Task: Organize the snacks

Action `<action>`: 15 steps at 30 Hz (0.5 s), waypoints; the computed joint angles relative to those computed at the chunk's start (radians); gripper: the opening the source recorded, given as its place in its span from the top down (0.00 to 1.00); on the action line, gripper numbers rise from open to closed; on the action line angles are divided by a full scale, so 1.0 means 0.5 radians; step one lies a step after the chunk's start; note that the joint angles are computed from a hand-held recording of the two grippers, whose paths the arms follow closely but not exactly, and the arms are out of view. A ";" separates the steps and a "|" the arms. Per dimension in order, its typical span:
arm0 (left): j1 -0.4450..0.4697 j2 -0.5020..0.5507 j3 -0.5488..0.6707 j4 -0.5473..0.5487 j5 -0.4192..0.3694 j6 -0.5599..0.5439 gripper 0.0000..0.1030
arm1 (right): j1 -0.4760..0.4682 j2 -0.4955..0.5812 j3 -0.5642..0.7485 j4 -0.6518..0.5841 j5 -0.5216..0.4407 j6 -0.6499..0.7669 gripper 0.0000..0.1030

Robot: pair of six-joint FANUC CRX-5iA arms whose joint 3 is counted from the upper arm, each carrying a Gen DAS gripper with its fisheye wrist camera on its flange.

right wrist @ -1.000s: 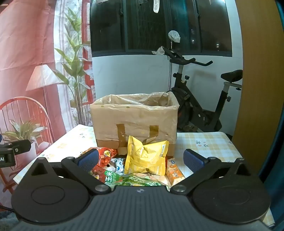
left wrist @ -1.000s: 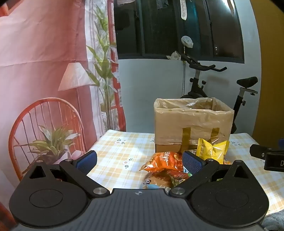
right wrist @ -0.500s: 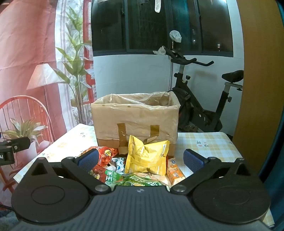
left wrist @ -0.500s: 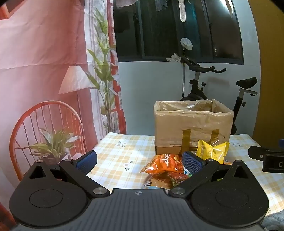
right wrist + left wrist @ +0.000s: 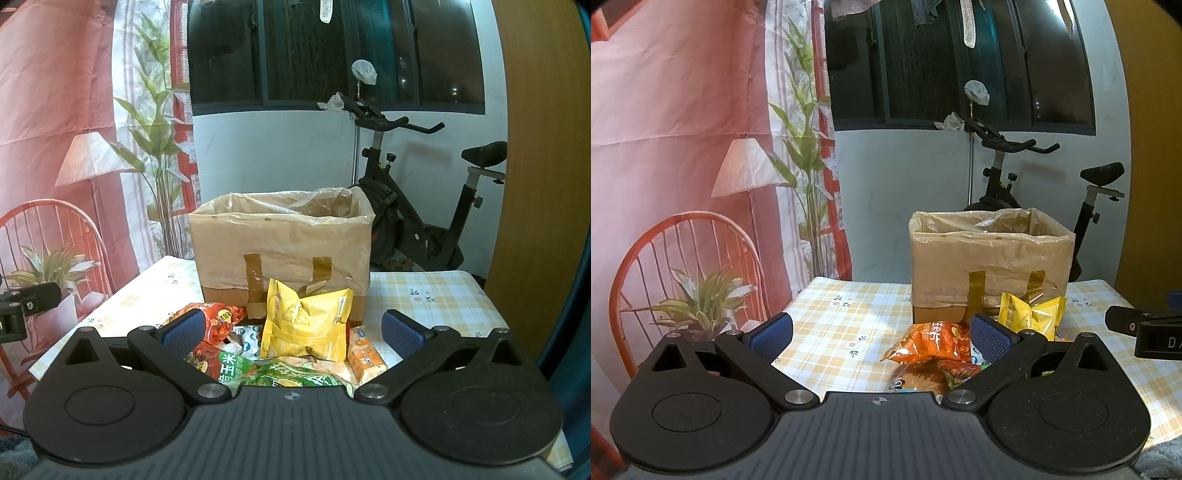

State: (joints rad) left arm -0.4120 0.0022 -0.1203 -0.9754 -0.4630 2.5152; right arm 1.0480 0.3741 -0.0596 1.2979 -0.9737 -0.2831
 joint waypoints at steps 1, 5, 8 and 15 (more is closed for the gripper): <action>0.000 -0.001 -0.001 0.000 0.000 0.000 0.00 | 0.000 0.000 0.000 -0.001 0.000 -0.001 0.00; 0.000 0.000 0.000 0.000 0.001 -0.001 0.00 | 0.000 0.001 0.002 -0.003 0.000 0.001 0.00; 0.002 -0.001 -0.001 0.002 0.003 -0.003 0.00 | -0.001 -0.001 0.000 -0.004 0.003 0.001 0.00; 0.003 -0.001 -0.001 0.004 0.003 -0.005 0.00 | -0.002 -0.004 0.001 -0.010 0.006 0.004 0.00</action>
